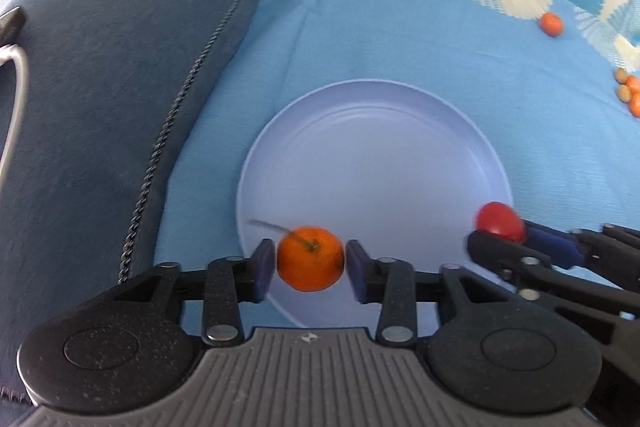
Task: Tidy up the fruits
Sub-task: 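Carry the orange and tomato over the plate and release both, then withdraw both open tools from the plate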
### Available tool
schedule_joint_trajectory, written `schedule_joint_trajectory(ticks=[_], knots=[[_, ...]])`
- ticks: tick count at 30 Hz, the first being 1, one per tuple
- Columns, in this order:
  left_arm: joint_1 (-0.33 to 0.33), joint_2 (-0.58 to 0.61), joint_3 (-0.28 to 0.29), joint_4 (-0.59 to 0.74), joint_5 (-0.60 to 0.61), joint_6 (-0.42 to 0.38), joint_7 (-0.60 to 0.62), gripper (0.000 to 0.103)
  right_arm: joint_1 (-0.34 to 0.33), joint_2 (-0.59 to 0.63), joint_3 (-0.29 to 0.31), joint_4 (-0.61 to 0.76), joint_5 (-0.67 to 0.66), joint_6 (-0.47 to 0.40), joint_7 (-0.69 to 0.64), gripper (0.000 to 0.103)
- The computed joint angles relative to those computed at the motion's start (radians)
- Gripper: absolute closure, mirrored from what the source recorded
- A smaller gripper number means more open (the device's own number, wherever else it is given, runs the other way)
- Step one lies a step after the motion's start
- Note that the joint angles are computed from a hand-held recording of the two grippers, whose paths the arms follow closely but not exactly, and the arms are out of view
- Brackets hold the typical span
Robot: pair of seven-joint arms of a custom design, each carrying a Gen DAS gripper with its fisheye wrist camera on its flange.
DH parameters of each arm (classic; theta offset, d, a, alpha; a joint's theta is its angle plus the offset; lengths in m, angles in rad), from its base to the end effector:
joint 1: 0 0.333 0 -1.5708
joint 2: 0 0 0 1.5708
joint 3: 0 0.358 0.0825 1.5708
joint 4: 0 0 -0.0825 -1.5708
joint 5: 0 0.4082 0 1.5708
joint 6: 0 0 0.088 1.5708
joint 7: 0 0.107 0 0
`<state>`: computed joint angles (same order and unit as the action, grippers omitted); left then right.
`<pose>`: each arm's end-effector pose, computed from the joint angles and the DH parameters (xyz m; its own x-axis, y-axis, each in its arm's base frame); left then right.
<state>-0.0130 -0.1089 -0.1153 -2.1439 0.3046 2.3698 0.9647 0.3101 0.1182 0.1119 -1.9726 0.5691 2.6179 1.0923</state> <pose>0.5592 -0.0706 0.5168 0.3005 -0.9518 -0.0617 -0.8801 -0.2518 -0.4025 0.5967 0.2516 0.4965 0.5102 -0.8227 -0.2506 -0.7711 -0.3086 -0.5569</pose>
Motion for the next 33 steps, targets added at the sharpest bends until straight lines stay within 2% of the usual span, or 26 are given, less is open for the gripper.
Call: schedule_joint_trajectory(ticks=[2,4,5,6,8,15,16,23,28,33], knots=[[0.008,-0.005,-0.010,-0.001,0.081,-0.006,-0.051,0.016,-0.005,0.012,0.003,0.017,0.024,-0.019,-0.015,0.071],[0.012,-0.017,-0.008,-0.012,0.118,0.005,-0.067,0.010,-0.002,0.016,-0.003,0.021,0.012,-0.006,0.023,0.066],[0.013,-0.026,-0.002,-0.017,0.101,0.008,-0.060,0.007,-0.005,0.018,-0.003,0.025,0.020,-0.010,0.028,0.057],[0.013,-0.037,0.005,-0.022,0.074,0.010,-0.049,0.007,-0.008,0.015,-0.004,0.026,0.026,-0.013,0.034,0.052],[0.013,-0.065,0.011,-0.035,0.038,-0.002,-0.033,0.007,-0.016,0.000,-0.003,0.015,0.052,-0.011,0.022,0.037],[-0.009,-0.276,-0.010,-0.166,0.003,-0.039,-0.050,0.006,-0.013,-0.192,-0.022,-0.160,0.077,0.002,-0.003,0.027],[-0.012,-0.313,-0.021,-0.190,0.012,-0.047,-0.063,0.000,-0.008,-0.236,-0.024,-0.203,0.072,0.017,-0.001,0.024],[-0.068,-0.506,-0.080,-0.302,0.031,-0.087,-0.159,0.000,0.025,-0.525,-0.013,-0.490,-0.045,0.236,0.051,0.005],[-0.104,-0.571,-0.110,-0.323,0.054,-0.116,-0.188,0.000,0.092,-0.651,-0.062,-0.592,-0.042,0.321,0.043,0.001],[-0.123,-0.623,-0.146,-0.322,0.099,-0.131,-0.232,0.000,0.103,-0.749,-0.075,-0.654,-0.057,0.354,0.086,0.001]])
